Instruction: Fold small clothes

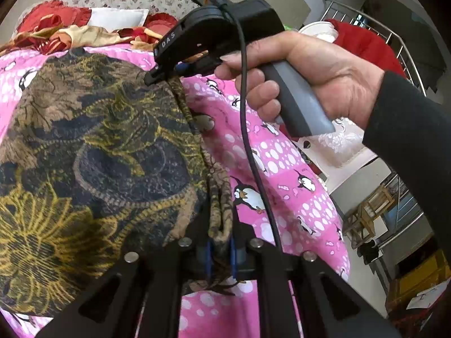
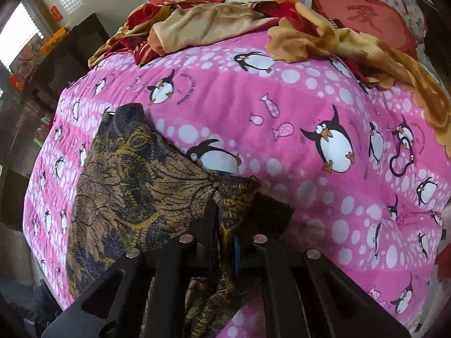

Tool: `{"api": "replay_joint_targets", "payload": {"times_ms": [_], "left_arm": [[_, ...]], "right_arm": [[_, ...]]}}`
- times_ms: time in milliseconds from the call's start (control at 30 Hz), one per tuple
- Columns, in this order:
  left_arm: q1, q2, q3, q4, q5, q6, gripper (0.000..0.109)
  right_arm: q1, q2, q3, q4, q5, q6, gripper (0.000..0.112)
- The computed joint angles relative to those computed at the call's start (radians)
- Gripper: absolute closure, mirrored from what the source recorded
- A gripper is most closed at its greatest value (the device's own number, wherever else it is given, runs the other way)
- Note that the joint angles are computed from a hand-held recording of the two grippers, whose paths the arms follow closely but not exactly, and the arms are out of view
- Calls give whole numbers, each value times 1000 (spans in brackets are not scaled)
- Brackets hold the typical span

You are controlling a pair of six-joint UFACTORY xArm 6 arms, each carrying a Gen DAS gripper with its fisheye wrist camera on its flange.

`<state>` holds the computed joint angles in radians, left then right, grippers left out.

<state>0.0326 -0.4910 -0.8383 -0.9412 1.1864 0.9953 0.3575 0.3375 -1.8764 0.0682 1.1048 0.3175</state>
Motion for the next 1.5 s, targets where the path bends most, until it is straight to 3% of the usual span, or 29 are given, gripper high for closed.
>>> {"api": "replay_joint_targets", "payload": {"times_ms": [67,200,400,533,600,633,667,700,767,867,933,1100,1233,1333,1500], "left_arm": [[-1,-1,0,11,8,-11,95],[37,-39,10,26,76,-15,84],[239,-82,-22,65,262,116,71],[374,-14,-99,48,227,187,68],[382,21,-120,54,166,175,69],[376,43,-129,63,125,162,74],[368,66,-137,77,91,152,93],[345,82,-134,103,41,138,103],[329,107,-133,120,17,113,104],[299,110,-90,150,-17,97,105],[295,100,-66,148,-27,106,106],[323,147,-138,158,56,73,106],[325,191,-250,78,61,72,106],[237,276,-348,68,-40,2,106],[66,432,-516,137,-249,-172,105]], "right_arm": [[3,-26,48,-51,-31,36,79],[-5,-112,169,-62,-114,67,79],[31,-367,427,-178,-299,200,79],[133,-525,597,-267,-397,224,79],[209,-570,665,-348,-421,266,79],[243,-587,691,-398,-420,298,79],[287,-589,704,-474,-396,361,80],[319,-590,715,-515,-375,392,82],[363,-568,717,-558,-361,424,94],[402,-521,701,-654,-294,501,94],[391,-500,714,-623,-238,541,94],[341,-568,848,-603,-368,682,87],[358,-570,782,-558,-295,658,87],[371,-551,705,-674,-258,779,87],[348,-338,400,-813,-71,924,87]]}}
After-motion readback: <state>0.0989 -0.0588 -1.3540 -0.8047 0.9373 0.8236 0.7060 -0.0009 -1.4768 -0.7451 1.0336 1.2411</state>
